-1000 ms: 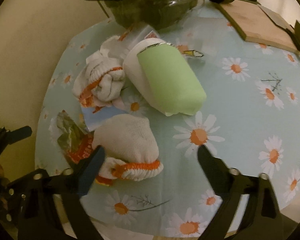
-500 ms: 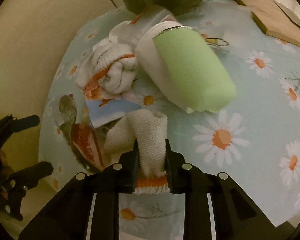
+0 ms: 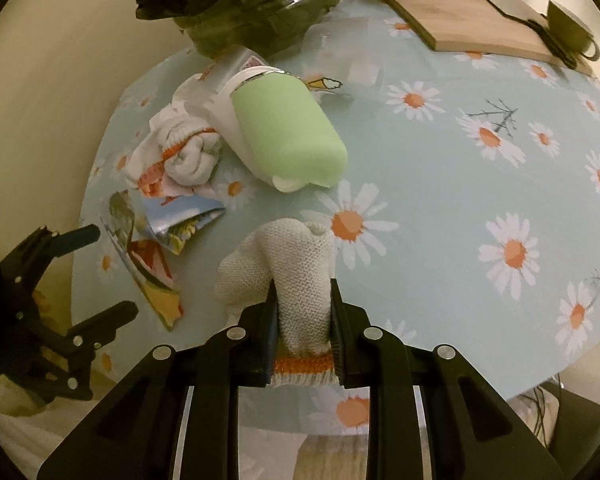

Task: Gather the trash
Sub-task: 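Grasp the snack wrapper bag with the left gripper while the right gripper holds the tissue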

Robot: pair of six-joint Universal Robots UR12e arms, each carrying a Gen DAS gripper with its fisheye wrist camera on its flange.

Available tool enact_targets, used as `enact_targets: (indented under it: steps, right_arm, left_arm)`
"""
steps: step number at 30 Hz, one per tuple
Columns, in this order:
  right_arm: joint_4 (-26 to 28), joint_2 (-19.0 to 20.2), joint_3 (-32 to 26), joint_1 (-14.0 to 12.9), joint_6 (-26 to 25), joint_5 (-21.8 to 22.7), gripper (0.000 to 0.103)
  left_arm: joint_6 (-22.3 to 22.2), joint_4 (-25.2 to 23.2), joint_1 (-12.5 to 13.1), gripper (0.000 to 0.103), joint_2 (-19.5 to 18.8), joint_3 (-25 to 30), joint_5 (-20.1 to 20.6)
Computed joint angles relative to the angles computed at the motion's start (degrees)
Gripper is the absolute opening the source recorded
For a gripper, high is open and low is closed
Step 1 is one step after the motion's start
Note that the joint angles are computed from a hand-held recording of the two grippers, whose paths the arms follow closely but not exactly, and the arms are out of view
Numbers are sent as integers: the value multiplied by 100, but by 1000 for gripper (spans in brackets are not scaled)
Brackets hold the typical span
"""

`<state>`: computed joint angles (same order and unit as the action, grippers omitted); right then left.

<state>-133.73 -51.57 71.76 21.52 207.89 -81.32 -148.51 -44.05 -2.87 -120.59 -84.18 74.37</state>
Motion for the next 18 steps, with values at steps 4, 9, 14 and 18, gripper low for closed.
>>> enact_targets:
  steps: [4, 9, 14, 18]
  right_arm:
    - [-26, -99, 114, 30, 129, -137, 21]
    - [85, 68, -161, 141, 286, -330, 21]
    - [38, -19, -81, 166, 367, -455, 21]
    - [11, -67, -31, 169, 416, -481, 21]
  left_arm:
    - [347, -22, -40, 97, -76, -8, 68]
    - [299, 99, -68, 97, -253, 50, 192]
    - [221, 164, -58, 97, -415, 115, 243]
    - [28, 275, -22, 97, -420, 100, 73]
